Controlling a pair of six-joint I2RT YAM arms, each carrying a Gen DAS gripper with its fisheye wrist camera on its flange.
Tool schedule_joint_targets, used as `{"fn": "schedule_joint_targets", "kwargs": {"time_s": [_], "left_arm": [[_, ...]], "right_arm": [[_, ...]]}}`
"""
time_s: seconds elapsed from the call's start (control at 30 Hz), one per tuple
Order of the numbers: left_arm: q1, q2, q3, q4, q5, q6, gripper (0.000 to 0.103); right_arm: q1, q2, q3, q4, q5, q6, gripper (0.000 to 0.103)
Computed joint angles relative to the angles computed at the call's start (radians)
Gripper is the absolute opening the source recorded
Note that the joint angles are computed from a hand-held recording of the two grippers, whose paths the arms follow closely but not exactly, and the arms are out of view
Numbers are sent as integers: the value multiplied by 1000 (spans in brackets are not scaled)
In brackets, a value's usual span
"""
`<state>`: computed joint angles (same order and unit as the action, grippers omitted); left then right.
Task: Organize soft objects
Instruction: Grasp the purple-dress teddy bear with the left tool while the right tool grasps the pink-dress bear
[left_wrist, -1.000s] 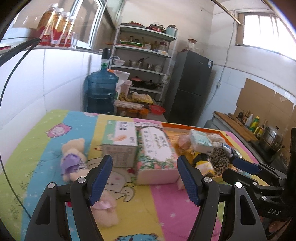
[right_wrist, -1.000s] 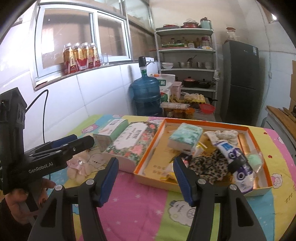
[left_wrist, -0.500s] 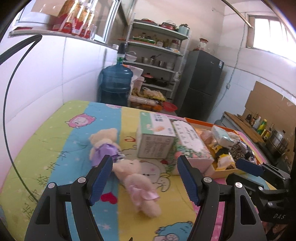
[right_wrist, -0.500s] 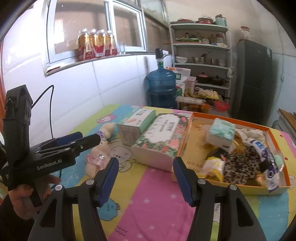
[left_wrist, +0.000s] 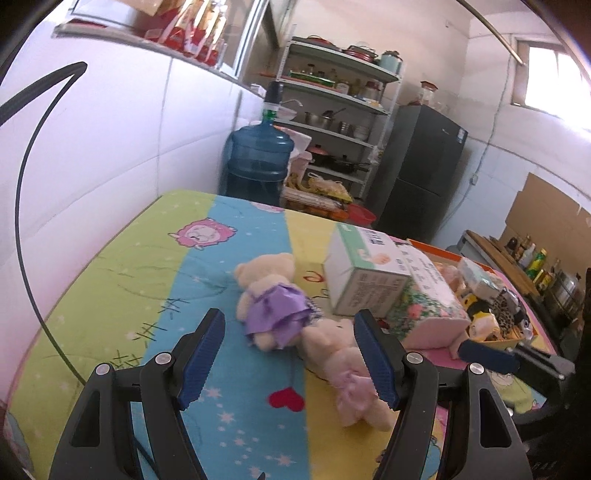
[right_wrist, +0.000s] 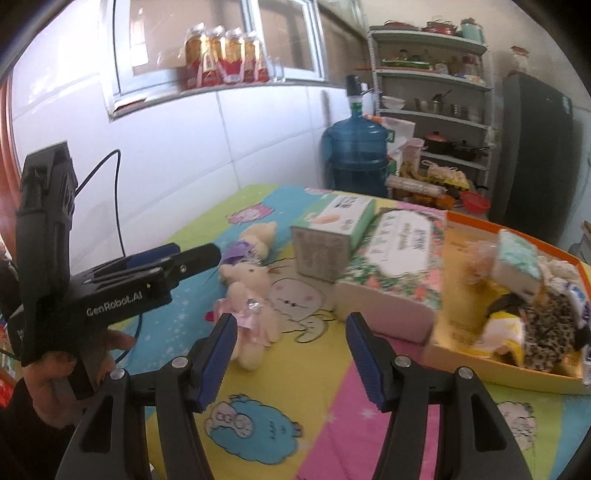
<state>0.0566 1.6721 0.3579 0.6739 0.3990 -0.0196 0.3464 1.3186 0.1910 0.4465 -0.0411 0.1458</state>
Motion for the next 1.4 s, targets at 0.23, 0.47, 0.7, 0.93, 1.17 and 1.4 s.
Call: {"fn": "schedule_joint_targets", "kwargs": {"time_s": [0.23,0.47,0.7,0.93,1.17,1.4], "left_arm": [[58,58,44,-3,38,5,74],[108,110,101,-27,71,13,74],[105,150,144,-50,82,18,74],[66,181,193,-83,75,4,74],[21,211,241,-113,46,-19,74],[-78,293,355,-199,-40,-28,74]], "right_arm": [[38,195,94,71,-41,17,61],[65,376,209,96,-77,39,61],[91,472,286,75,-29,39,61],[69,471,277,84,-54,56,36],[25,290,131,98,-85,68,30],[-87,24,8,42,-143,59,30]]}}
